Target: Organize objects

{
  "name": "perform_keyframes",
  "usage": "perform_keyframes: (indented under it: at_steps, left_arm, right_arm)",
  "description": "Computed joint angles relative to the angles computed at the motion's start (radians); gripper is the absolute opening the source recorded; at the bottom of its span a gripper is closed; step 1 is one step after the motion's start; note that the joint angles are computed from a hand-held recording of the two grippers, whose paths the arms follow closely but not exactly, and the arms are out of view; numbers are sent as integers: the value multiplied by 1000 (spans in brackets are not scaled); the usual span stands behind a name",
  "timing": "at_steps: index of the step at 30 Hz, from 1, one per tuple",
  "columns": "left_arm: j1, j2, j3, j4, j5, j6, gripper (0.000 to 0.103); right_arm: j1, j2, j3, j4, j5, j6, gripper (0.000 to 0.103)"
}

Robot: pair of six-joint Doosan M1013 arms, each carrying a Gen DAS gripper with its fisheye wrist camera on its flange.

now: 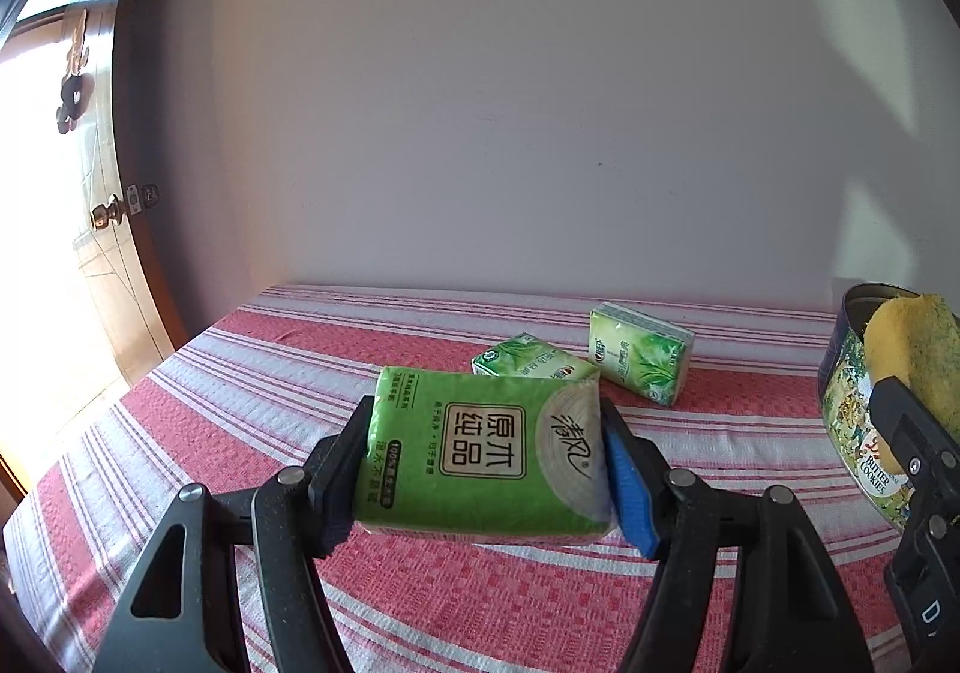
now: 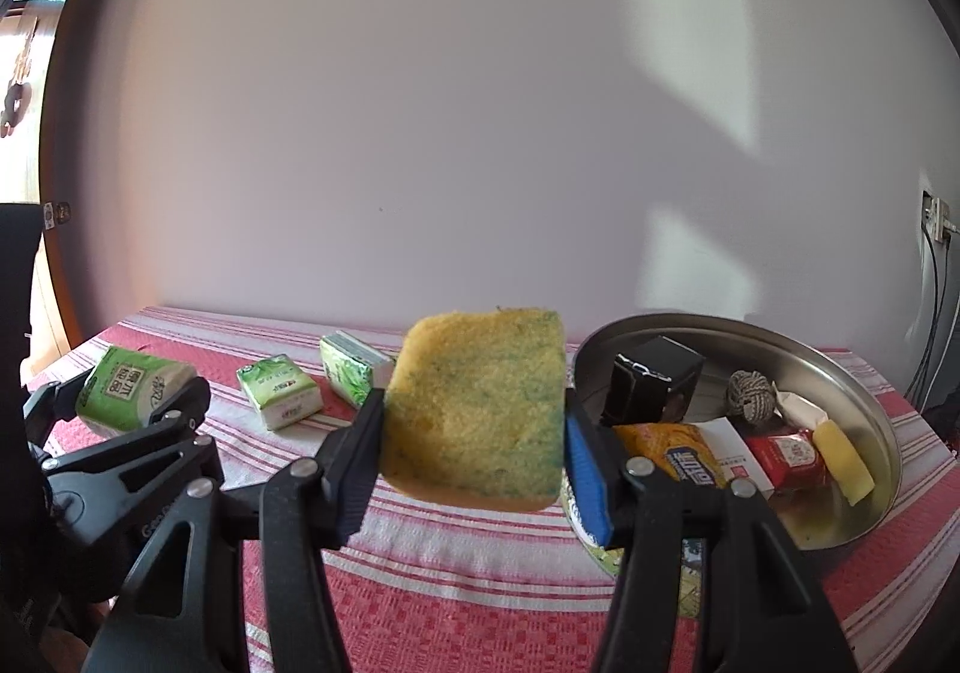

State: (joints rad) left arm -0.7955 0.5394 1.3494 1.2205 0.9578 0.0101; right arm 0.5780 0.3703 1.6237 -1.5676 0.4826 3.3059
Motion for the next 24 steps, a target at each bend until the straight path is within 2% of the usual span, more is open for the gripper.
perform_keyframes:
  at_steps: [11,24]
  left_arm:
    - [-23,7,-15,-23,-15,-17,70]
    - [-53,43,-73,-2,-27,-37,70]
  right_arm:
    - [-6,-40,57,-78,13,38,56]
    - [-55,-79,106,-197,14,149,56]
